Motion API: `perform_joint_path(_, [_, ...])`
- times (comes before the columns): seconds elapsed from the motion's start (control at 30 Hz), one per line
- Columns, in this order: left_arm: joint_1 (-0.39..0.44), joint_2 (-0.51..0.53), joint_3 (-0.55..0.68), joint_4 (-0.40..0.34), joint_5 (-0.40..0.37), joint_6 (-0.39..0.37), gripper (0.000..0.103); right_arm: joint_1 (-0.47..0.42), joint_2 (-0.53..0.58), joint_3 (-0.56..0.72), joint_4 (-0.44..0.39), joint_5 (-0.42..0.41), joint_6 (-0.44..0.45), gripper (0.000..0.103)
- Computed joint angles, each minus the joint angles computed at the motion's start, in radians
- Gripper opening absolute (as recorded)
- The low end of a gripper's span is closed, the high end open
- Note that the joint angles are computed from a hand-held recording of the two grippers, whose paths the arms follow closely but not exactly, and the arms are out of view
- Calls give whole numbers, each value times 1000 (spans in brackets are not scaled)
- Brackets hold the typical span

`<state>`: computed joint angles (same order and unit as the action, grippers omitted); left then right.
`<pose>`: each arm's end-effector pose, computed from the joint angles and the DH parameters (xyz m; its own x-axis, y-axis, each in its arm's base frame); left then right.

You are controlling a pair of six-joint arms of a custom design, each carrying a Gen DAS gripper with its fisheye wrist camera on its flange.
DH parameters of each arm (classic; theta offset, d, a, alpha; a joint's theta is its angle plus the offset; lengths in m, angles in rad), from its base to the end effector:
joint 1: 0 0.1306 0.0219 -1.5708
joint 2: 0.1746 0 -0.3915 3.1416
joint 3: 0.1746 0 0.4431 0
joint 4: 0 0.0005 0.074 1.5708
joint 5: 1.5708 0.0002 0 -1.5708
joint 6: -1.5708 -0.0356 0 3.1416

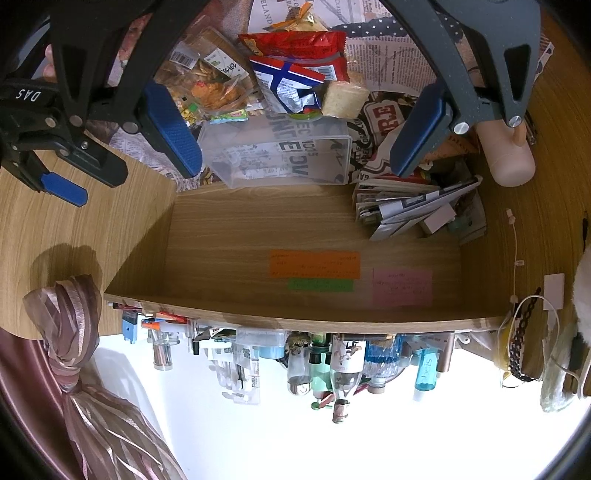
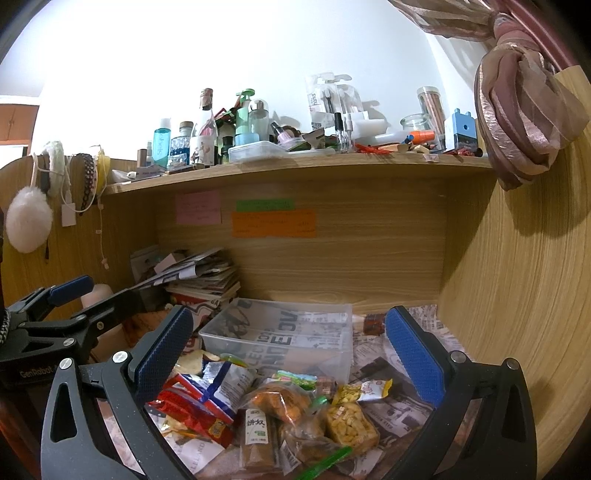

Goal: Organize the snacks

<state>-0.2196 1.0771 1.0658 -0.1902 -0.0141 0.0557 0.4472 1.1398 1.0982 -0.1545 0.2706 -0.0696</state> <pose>0.4387 -0.0979 0.4752 -0.2064 -0.0110 -0.9784 0.1932 0.9798 -0.0517 0.4295 0.1949 0.4696 -0.1878 -0.0157 -0.9821 -0.1676 0.9857 0.0163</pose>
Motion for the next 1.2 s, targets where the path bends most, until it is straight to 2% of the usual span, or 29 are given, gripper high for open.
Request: perform_joint_path(1.2, [10, 10, 5, -8, 9, 7, 103, 0, 15, 15, -17, -14, -25, 103])
